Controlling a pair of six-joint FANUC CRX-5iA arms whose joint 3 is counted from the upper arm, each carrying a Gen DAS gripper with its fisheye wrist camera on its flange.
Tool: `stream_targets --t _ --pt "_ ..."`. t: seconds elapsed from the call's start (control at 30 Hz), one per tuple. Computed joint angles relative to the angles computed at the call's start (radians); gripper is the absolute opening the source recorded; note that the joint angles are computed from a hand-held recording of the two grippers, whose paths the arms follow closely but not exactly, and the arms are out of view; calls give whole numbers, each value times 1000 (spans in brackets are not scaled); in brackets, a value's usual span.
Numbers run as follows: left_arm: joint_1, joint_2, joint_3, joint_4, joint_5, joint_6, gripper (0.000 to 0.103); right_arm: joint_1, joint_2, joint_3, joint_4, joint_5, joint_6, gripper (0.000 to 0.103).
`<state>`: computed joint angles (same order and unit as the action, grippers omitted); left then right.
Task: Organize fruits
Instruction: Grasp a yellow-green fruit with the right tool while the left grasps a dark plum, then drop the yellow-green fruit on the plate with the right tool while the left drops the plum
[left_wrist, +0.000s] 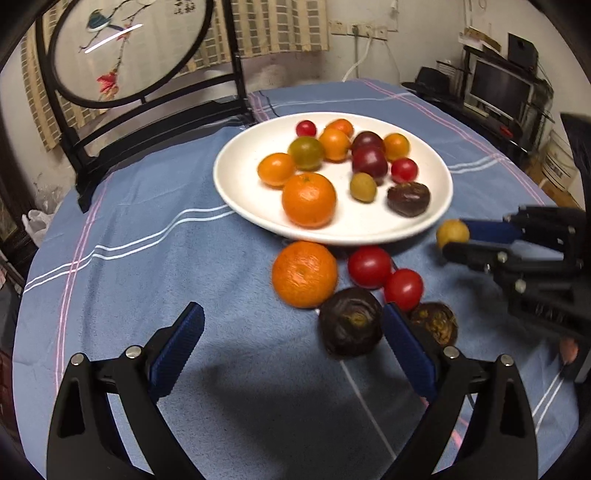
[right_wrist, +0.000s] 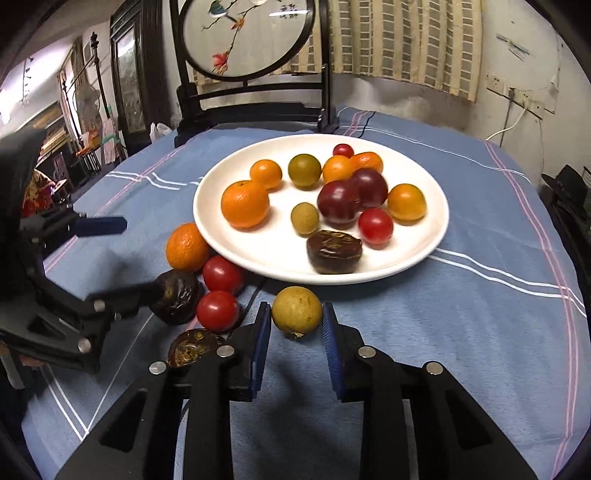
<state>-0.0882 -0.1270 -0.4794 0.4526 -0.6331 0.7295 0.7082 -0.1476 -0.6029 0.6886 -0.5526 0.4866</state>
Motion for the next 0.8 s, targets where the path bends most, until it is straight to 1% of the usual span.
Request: stream_targets --t 0.07,0.13,0.27,0.3,0.33,0.4,0.5,0.57,0.6,0.63,0.67,0.7,0.8 --pt "-3 -3 -6 8 -3 -31 95 1 -1 -2 7 -9 -4 29" --pt "-11 -5 -6 -10 -5 -42 95 2 -1 1 1 -13 6 29" --pt "-26 3 -2 -41 -3 -27 94 9 3 4 -3 -24 13 29" --pt "-27 10 1 -40 -8 -25 90 11 4 5 -5 -25 15 29" --pt "-26 21 9 -43 -20 -20 81 12 4 6 -5 -26 17 29" --pt "-22 44 21 -34 -51 -22 74 13 6 5 7 -25 7 29" --pt "-27 58 24 -30 -54 -12 70 13 3 2 15 -20 2 29" --pt "-33 55 5 -4 -24 -24 68 15 6 5 8 -20 13 29" --pt "-31 57 -3 28 -27 -51 62 16 7 6 6 -20 17 29" --pt "-27 62 -6 60 -42 -78 52 17 8 6 7 -21 19 29" --pt "-22 65 -4 77 -60 -88 49 18 6 4 8 -19 18 29" --pt "-20 68 -2 87 -71 -96 43 19 3 1 12 -17 15 29" --pt "-13 60 -7 113 -85 -110 43 16 -11 -13 37 -5 -11 29"
